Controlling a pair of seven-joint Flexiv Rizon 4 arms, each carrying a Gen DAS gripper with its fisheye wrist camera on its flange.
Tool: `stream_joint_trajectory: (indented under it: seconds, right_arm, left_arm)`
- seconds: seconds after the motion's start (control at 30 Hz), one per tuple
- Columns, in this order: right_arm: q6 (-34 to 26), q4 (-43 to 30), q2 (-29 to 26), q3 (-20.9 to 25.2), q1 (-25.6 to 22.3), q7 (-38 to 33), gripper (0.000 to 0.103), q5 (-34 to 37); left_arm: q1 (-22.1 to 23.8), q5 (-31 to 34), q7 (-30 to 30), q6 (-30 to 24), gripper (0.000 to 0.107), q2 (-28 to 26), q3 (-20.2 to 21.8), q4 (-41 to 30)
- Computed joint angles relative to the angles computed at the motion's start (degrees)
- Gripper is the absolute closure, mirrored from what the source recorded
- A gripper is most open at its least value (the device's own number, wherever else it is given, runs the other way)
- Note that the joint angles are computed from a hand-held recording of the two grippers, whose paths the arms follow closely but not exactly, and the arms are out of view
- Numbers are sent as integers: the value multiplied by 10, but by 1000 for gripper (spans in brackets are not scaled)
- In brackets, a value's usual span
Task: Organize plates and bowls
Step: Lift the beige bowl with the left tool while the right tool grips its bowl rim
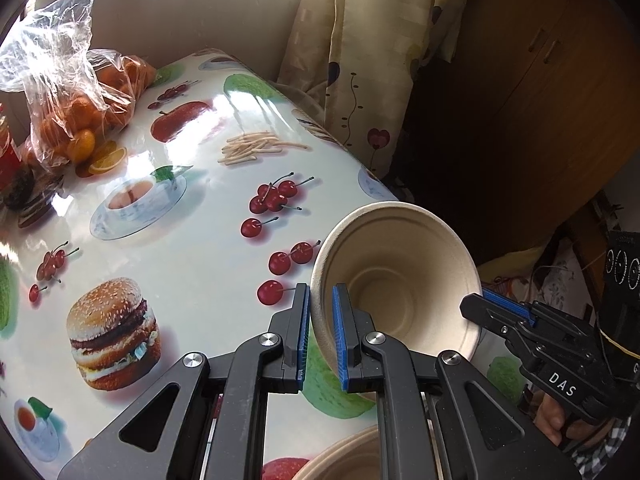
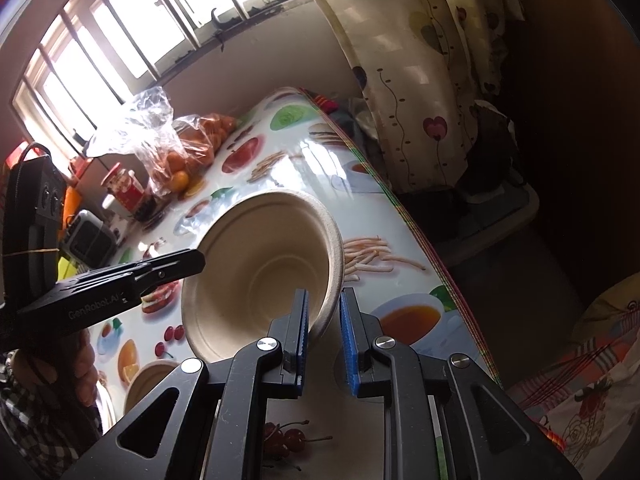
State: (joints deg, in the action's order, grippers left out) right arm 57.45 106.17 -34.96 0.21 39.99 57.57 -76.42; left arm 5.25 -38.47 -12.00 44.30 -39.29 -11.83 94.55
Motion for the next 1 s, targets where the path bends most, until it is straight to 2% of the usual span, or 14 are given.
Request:
stream_joint_trajectory:
  seconds: [1.0]
  right_arm:
    - [-61,-1,29,22,21,1,86,-9]
  left_arm:
    - [11,-55,50,1,95,50,2,49]
